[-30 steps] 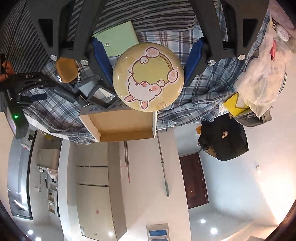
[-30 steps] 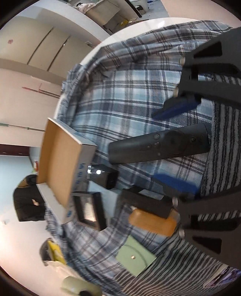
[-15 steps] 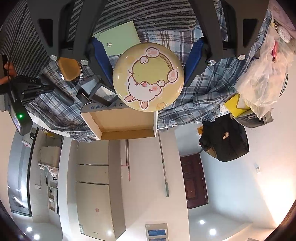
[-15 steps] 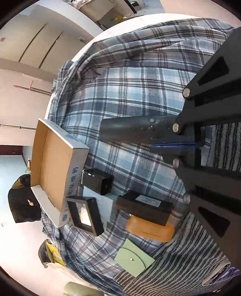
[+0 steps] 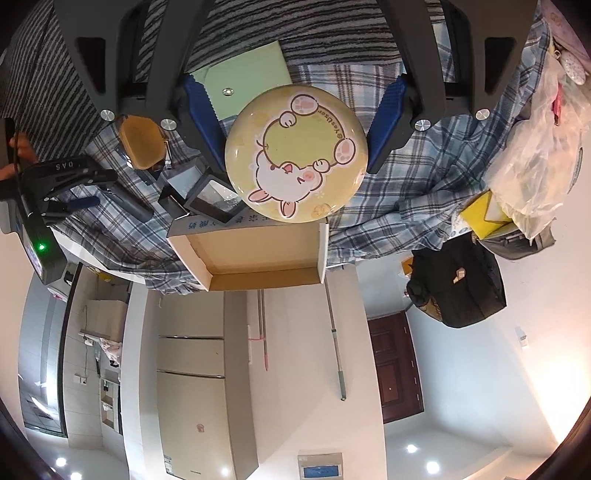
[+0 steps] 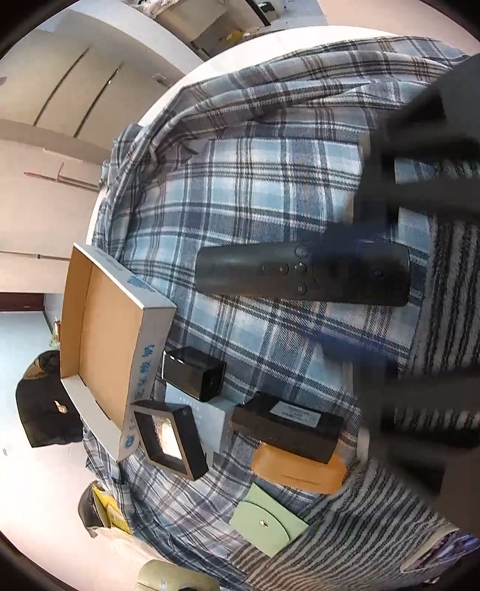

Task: Organize rigid objects
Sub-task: 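Lift the bunny tin with the left tool while the right tool grasps the black remote, then carry the tin and remote into the cardboard box and open both tools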

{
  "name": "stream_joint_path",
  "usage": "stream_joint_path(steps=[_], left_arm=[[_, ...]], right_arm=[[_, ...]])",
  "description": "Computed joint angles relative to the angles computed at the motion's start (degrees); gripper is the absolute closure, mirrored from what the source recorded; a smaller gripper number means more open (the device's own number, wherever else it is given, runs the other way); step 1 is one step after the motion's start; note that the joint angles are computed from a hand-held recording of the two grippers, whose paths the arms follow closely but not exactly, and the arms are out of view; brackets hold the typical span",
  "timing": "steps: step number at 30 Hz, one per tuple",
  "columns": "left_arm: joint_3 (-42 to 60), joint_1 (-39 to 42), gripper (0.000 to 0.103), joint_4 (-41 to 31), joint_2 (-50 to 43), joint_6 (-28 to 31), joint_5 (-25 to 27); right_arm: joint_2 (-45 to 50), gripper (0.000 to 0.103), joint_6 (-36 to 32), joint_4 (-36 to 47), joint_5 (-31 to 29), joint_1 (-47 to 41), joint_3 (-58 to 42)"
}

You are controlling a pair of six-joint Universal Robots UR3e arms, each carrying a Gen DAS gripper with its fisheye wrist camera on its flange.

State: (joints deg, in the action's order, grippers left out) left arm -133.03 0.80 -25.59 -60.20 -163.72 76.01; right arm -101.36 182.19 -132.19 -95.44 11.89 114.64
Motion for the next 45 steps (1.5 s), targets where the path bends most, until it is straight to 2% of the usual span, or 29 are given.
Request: stream_joint_path(steps=[1,2,6,9,19,27,30,33,36,38,40,42,45], left_arm=[[-0.03,-0.43,0.027,0.58,-0.53,-0.20,0.23],[0.04,-0.84,0.027,1.15,-1.09,-0.36,0.51],[0.17,-1.37,0.027,1.53,-1.78,-0.63,0.55],[0.24,-1.76,0.027,1.52,-1.95,-0.47,0.98],[0.53,0.91,0.027,-1.99,1.97,0.64,-0.94],[0.98,3.71,0.027,-6.02,7.31,1.49,-3.43],[2.98,3.87,0.027,-6.22,6.40,1.45,-4.46],[8.76,2.14,0.027,-5.21,-0.27,-0.30,-4.87],[17.40,-2.92,0.027,0.53,-12.16,-2.92,-0.79],[25.66,-7.03,0.027,3.05,-22.18,-3.34,3.84],[32.20,-8.95,0.027,4.43,-29.93,-4.16,6.08],[40.62,-8.82,0.027,2.30,-38.50,-4.72,3.99],[51.93,-9.32,0.027,-3.92,-48.91,-4.27,3.71]], right_arm=[[0.63,0.037,0.27,-0.43,-1.18,0.51,-0.05],[1.45,0.043,0.34,0.29,-1.76,0.66,-0.58],[1.86,0.058,0.23,0.28,1.83,-2.42,0.80],[1.47,0.068,0.75,-0.59,1.86,-2.80,1.35],[-5.19,0.068,3.58,-0.12,4.29,-5.27,3.42],[-6.58,0.068,6.10,3.16,1.62,0.56,-4.07],[-4.63,0.068,7.10,2.91,1.20,2.06,-7.98],[-0.48,0.068,8.81,1.52,0.48,3.27,-13.66],[5.62,0.068,10.89,-0.72,0.05,3.83,-20.27],[10.03,0.068,12.59,-1.78,-0.92,4.36,-25.05],[15.85,0.068,14.15,-2.07,-5.14,5.88,-31.46],[20.56,0.068,14.61,-2.93,-7.70,6.63,-36.52],[26.34,0.068,15.94,-2.04,-5.53,5.07,-43.12]])
